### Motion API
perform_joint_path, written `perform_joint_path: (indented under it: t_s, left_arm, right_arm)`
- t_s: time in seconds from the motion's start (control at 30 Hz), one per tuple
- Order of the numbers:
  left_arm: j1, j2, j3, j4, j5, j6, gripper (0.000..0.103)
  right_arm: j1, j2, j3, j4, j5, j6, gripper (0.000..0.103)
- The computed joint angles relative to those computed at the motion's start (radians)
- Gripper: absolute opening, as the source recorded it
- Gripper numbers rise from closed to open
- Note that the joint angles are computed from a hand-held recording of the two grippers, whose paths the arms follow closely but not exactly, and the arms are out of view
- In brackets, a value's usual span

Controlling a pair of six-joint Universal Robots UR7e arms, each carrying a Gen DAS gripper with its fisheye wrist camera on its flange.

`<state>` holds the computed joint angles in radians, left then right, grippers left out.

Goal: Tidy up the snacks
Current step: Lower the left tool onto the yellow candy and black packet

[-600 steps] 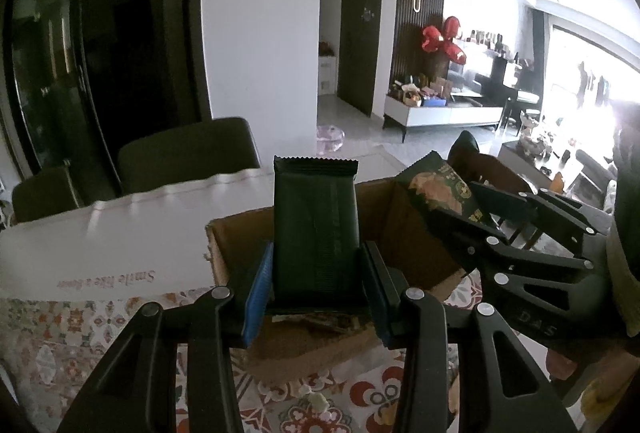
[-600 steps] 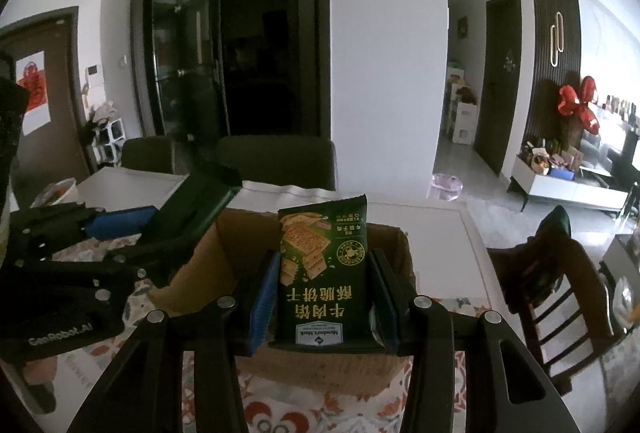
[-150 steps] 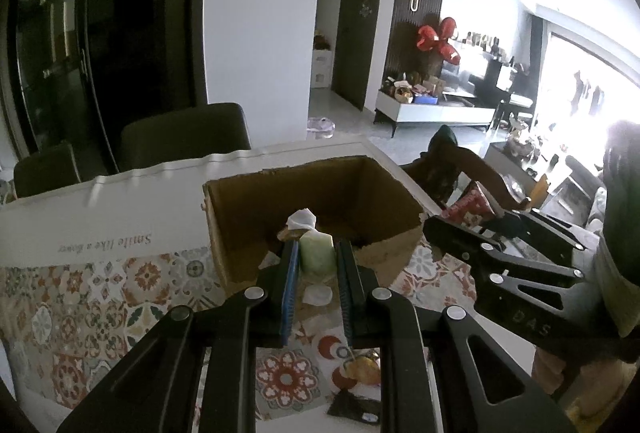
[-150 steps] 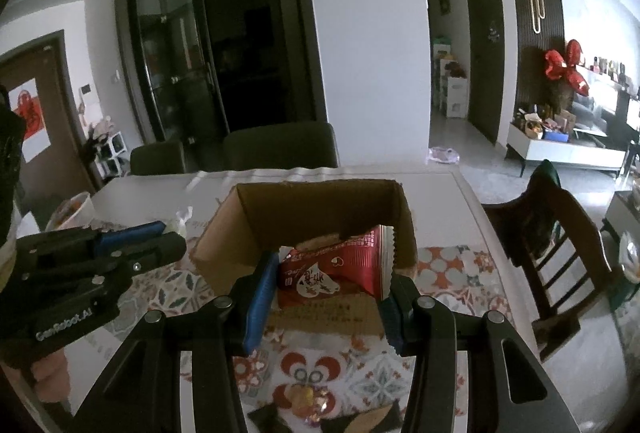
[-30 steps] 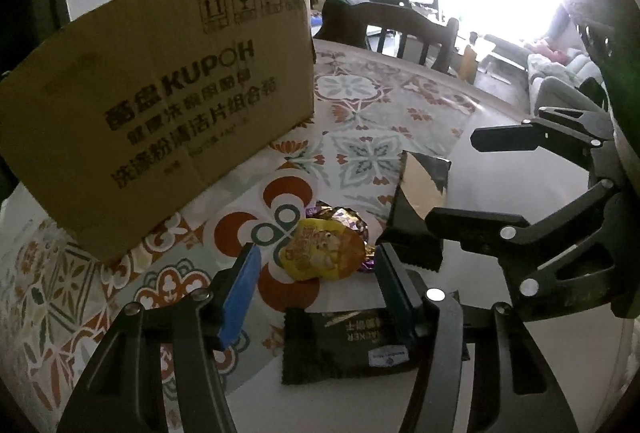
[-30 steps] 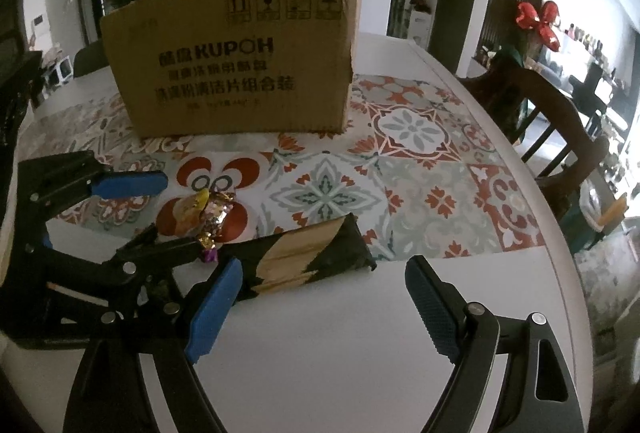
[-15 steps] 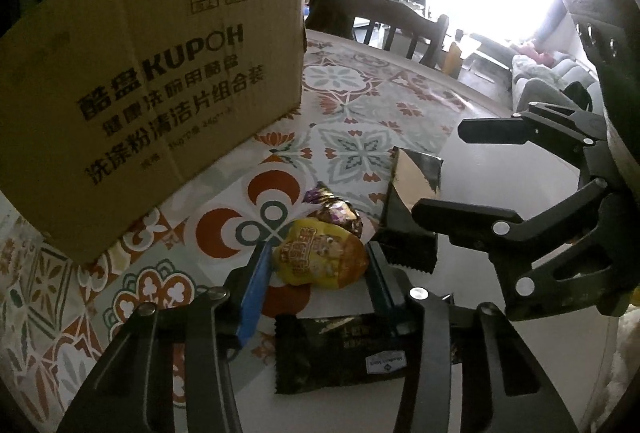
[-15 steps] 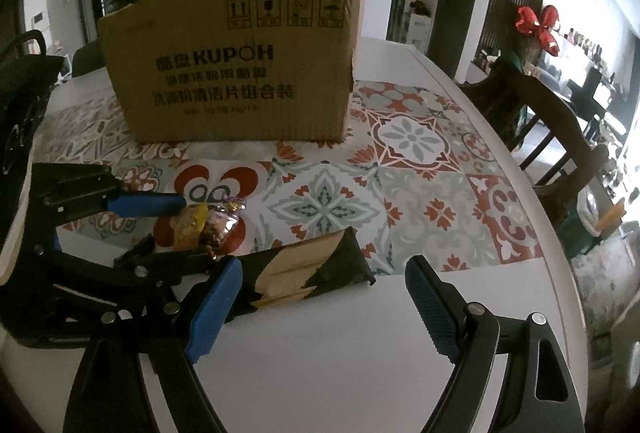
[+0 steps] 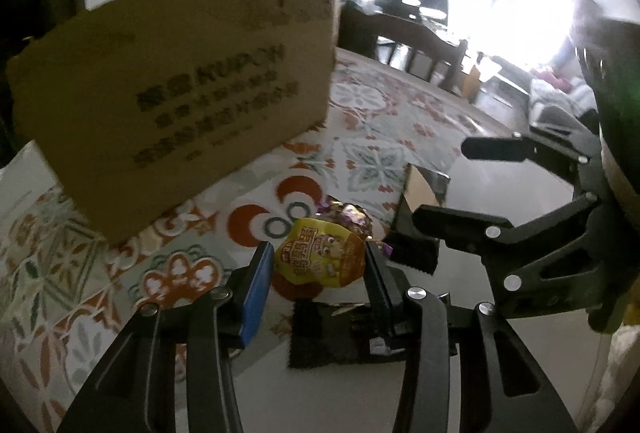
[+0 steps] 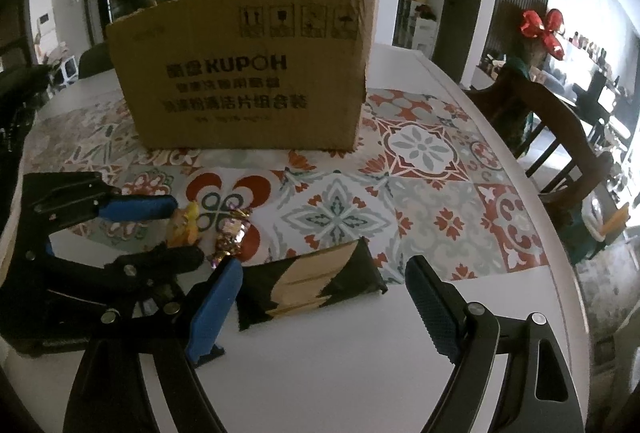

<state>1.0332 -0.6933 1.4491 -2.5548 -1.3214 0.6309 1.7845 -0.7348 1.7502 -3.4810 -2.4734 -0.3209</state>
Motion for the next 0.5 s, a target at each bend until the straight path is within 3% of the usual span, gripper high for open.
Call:
perform_joint_path:
  t_s: [0.2, 0.37, 0.5]
  left_arm:
    - [-0.018, -0.027, 0.056, -0.119, 0.09, -0.016, 0.044]
    - [-0.012, -0.042, 0.062, -0.126, 0.106, -0.052, 0.044]
    - [-0.006, -0.053, 0.072, -0.139, 0.112, -0.067, 0.044]
  right_arm:
    - [-0.003, -0.007, -0.004, 0.017, 0.061, 0.015, 0.084]
    - [0.001, 0.013, -0.032, 0.015, 0.076, -0.008, 0.083]
    - [0.003, 0.033, -0.062, 0.039, 0.102, -0.031, 0.068]
